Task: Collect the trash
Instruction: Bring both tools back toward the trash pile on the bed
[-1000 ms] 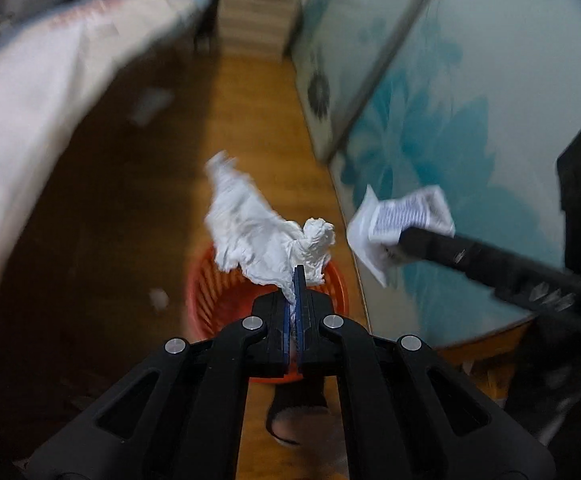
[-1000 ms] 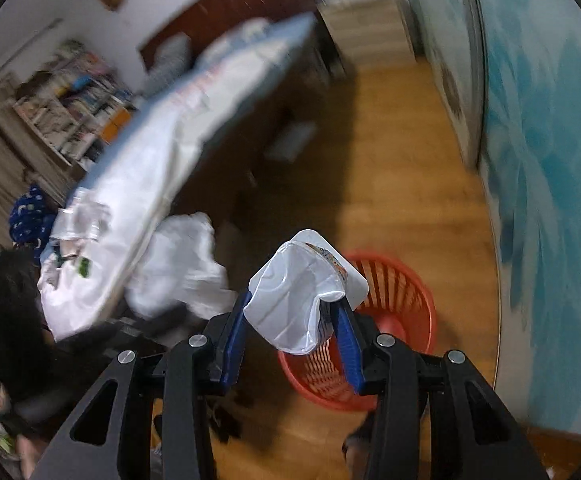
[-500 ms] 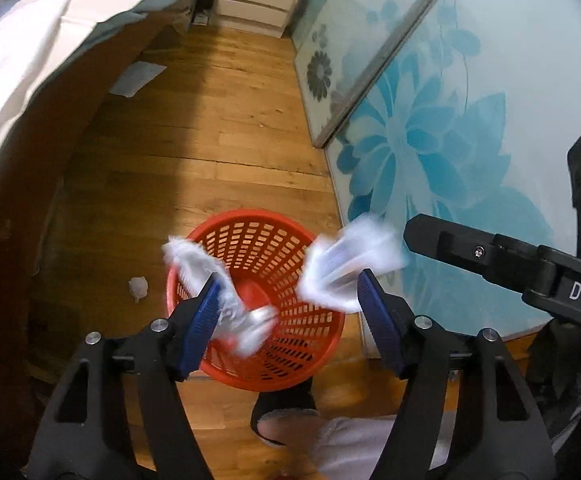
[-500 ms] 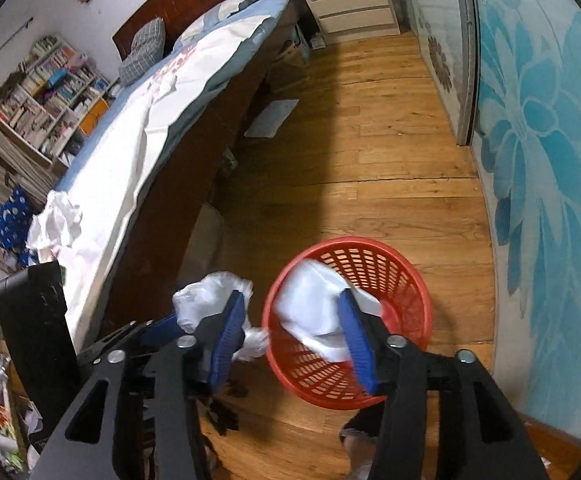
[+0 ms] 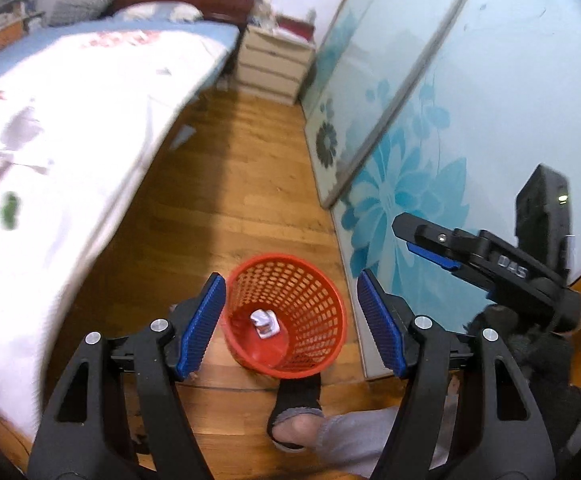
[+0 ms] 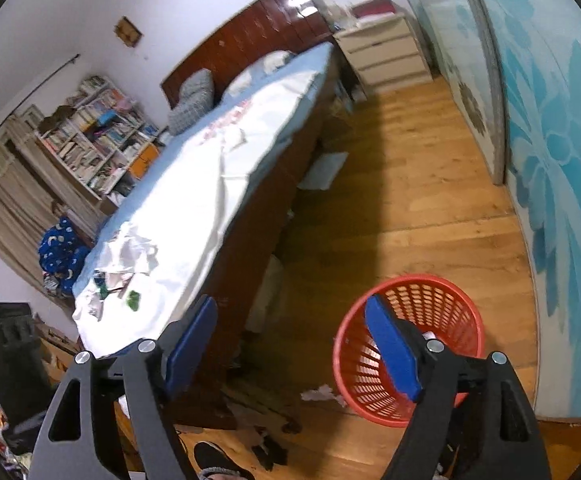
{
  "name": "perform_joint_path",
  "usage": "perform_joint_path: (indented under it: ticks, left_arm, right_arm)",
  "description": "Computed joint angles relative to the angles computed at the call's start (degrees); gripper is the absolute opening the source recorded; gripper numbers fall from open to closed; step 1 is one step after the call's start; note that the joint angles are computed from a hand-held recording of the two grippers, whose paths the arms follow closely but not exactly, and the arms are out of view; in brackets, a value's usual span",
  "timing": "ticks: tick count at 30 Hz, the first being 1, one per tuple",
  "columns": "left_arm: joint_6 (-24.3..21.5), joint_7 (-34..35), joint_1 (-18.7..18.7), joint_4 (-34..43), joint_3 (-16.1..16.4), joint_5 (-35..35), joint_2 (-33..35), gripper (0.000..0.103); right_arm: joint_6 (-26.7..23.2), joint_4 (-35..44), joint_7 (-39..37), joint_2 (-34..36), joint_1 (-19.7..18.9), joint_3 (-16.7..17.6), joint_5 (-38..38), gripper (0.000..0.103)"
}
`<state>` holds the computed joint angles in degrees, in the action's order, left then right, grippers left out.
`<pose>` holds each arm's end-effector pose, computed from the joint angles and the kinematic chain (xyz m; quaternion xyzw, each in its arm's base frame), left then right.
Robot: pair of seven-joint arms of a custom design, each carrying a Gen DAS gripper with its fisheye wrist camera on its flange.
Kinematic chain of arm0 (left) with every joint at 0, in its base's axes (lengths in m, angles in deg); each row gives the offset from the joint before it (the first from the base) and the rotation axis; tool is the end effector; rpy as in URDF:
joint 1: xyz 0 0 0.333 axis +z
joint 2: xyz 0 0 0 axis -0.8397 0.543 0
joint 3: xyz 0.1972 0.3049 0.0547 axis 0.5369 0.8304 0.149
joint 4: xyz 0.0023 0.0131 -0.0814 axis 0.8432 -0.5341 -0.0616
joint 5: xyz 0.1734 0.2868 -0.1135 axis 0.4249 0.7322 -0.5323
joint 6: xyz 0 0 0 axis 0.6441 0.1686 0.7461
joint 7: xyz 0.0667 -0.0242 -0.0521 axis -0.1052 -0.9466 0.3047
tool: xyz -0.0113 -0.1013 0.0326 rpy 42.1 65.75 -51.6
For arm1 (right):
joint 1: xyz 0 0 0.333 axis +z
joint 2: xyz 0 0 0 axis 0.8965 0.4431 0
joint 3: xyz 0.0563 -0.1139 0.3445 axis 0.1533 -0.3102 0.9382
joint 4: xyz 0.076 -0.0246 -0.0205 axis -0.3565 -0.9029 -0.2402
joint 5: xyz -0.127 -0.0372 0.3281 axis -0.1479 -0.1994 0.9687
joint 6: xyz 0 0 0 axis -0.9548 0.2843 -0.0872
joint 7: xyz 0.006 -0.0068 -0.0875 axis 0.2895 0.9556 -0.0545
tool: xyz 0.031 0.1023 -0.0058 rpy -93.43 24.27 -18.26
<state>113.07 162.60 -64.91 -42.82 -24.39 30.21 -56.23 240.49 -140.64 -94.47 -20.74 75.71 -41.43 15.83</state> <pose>0.6467 -0.2893 0.5651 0.3788 -0.8308 0.4074 0.0180 0.5017 0.1896 0.5456 -0.3851 0.8014 -0.1996 0.4117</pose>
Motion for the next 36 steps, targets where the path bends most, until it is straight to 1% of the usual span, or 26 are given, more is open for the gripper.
perform_joint_path:
  ticks: [2,3,4,5,6,8,10,11,12,14,15,16,18,19,23,25,27,30,32,33,35,36]
  left_arm:
    - [1.9,2.2,1.8,-3.4,-0.1,-1.9,-3.2,0.069]
    - [4.0,4.6,3.3,-6.5,-0.1,-4.3,-6.0,0.069]
    - [5.2,6.1,4.1,-8.1,0.2,-6.0,-7.7,0.069]
    - [6.2,7.6,4.8,-9.4,0.6,-7.7,-9.1,0.069]
    - [8.5,10.2,6.1,-11.8,1.1,-10.8,-11.8,0.069]
    - [11.7,14.7,7.5,-15.2,2.7,-16.2,-15.5,0.073]
    - [14.4,18.7,8.1,-17.3,4.6,-21.2,-17.9,0.08]
    - [16.1,21.5,8.7,-18.8,5.6,-24.4,-19.5,0.08]
    - [17.1,23.3,8.7,-19.7,6.7,-26.1,-20.4,0.081]
    - [19.3,25.1,8.4,-21.3,8.8,-27.2,-21.5,0.082]
    - [20.5,26.0,8.2,-22.2,9.6,-28.0,-21.9,0.082]
    - [21.3,26.7,8.1,-22.7,10.2,-28.8,-22.0,0.082]
    - [23.4,26.8,7.8,-23.4,11.1,-28.9,-21.7,0.082]
    - [23.5,26.3,7.9,-23.3,11.4,-28.4,-21.1,0.082]
    - [21.8,24.4,9.3,-21.8,11.9,-27.0,-19.4,0.082]
    - [21.4,25.1,10.0,-22.3,11.7,-28.1,-19.9,0.082]
    - [21.5,25.9,10.5,-22.5,11.8,-28.9,-19.8,0.082]
    - [21.4,26.1,10.9,-23.4,12.1,-29.6,-20.1,0.082]
    - [21.4,25.5,11.0,-23.4,12.3,-29.7,-19.8,0.082]
    - [21.5,25.7,11.2,-23.6,12.3,-30.0,-19.6,0.082]
    - [21.6,25.1,11.3,-23.8,12.3,-29.3,-19.1,0.082]
    - [21.6,24.7,11.5,-23.8,12.3,-29.1,-18.9,0.082]
  right_arm:
    - [-1.1,1.2,3.9,-0.3,0.6,0.7,-4.6,0.079]
    - [-1.8,2.2,6.5,-0.5,1.0,1.1,-7.8,0.08]
    - [-2.6,2.9,8.9,-0.7,1.5,1.6,-10.8,0.082]
    - [-4.9,4.1,10.6,-1.0,2.3,2.4,-13.7,0.082]
    - [-6.5,4.9,11.1,-1.1,3.0,2.9,-15.3,0.083]
    - [-10.3,6.7,12.3,-1.3,4.8,4.2,-19.1,0.085]
    - [-16.4,9.0,10.2,-1.1,7.3,6.1,-21.0,0.091]
    - [-19.0,10.0,9.1,-0.8,8.6,6.9,-21.8,0.093]
    - [-21.7,11.3,7.4,-0.3,10.1,7.7,-21.9,0.097]
    - [-25.1,13.5,4.6,1.0,12.6,8.6,-21.6,0.097]
    - [-27.1,15.3,2.0,2.3,14.2,9.2,-20.8,0.097]
    - [-27.9,16.6,0.2,3.3,15.3,9.2,-20.1,0.097]
    - [-28.6,19.3,-2.8,5.4,17.4,8.8,-18.9,0.097]
    - [-28.6,20.4,-3.8,6.3,18.2,8.4,-18.4,0.097]
    - [-29.0,25.6,-8.3,10.2,21.7,7.0,-16.2,0.097]
    - [-29.4,26.9,-9.2,11.1,23.3,6.0,-15.9,0.097]
    - [-28.8,28.3,-10.4,12.1,24.2,5.1,-15.1,0.097]
    - [-27.0,29.9,-12.4,13.3,24.7,3.8,-13.1,0.097]
    - [-26.6,33.0,-16.2,15.5,24.8,3.1,-9.7,0.097]
    - [-25.0,34.7,-18.0,16.8,24.3,2.5,-7.8,0.097]
    - [-22.0,40.2,-23.8,20.8,23.2,1.7,-2.6,0.097]
    - [-21.6,45.0,-29.0,24.5,22.3,1.6,1.0,0.097]
